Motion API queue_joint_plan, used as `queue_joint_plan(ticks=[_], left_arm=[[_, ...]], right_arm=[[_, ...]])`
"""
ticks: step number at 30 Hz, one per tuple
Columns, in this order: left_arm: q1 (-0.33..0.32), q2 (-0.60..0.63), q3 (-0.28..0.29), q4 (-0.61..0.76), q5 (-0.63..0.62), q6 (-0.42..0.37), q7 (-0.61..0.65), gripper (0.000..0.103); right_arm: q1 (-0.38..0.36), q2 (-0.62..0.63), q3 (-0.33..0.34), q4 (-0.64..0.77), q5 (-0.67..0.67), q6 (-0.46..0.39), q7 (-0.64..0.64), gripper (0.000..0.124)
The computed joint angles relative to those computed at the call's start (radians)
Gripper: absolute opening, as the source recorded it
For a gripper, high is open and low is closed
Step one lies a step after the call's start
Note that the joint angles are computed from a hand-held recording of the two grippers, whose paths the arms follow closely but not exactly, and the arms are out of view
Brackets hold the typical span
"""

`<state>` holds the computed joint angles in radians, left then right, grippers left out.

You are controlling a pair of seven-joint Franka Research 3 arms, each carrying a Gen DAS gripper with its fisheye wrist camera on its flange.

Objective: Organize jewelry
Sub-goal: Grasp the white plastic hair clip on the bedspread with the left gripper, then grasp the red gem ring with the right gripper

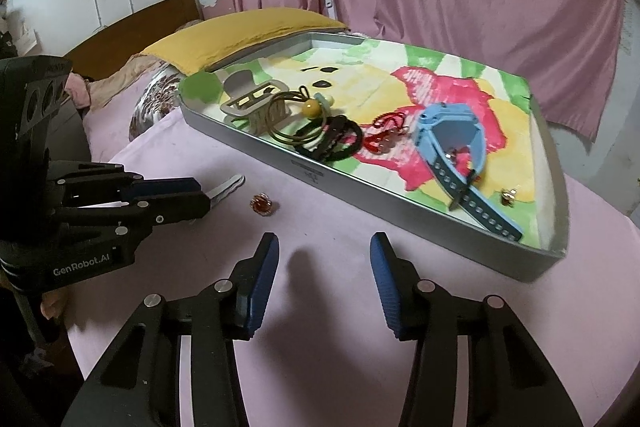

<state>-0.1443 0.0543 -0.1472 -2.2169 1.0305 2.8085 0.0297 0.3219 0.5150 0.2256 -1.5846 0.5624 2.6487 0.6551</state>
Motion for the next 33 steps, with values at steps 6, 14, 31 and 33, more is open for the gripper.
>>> queue_joint_plan(ticks=[6, 14, 31, 33], left_arm=[[0.008, -0.014, 0.002, -0.012, -0.003, -0.017, -0.013, 0.013], [0.018, -0.022, 0.000, -0.019, 0.003, -0.021, -0.026, 0.013], [0.028, -0.026, -0.002, -0.026, 0.006, -0.017, -0.039, 0.013], [0.028, -0.028, -0.001, -0.028, 0.026, -0.010, -0.061, 0.013]], right_arm=[[0.019, 0.023, 0.000, 0.036, -0.027, -0.034, -0.003, 0.037], [0.039, 0.050, -0.006, 0.079, -0.053, -0.066, 0.015, 0.034], [0.057, 0.079, -0.013, 0.123, -0.099, -0.093, 0.059, 0.004], [0.049, 0.075, -0.007, 0.118, -0.087, -0.096, 0.053, 0.004]])
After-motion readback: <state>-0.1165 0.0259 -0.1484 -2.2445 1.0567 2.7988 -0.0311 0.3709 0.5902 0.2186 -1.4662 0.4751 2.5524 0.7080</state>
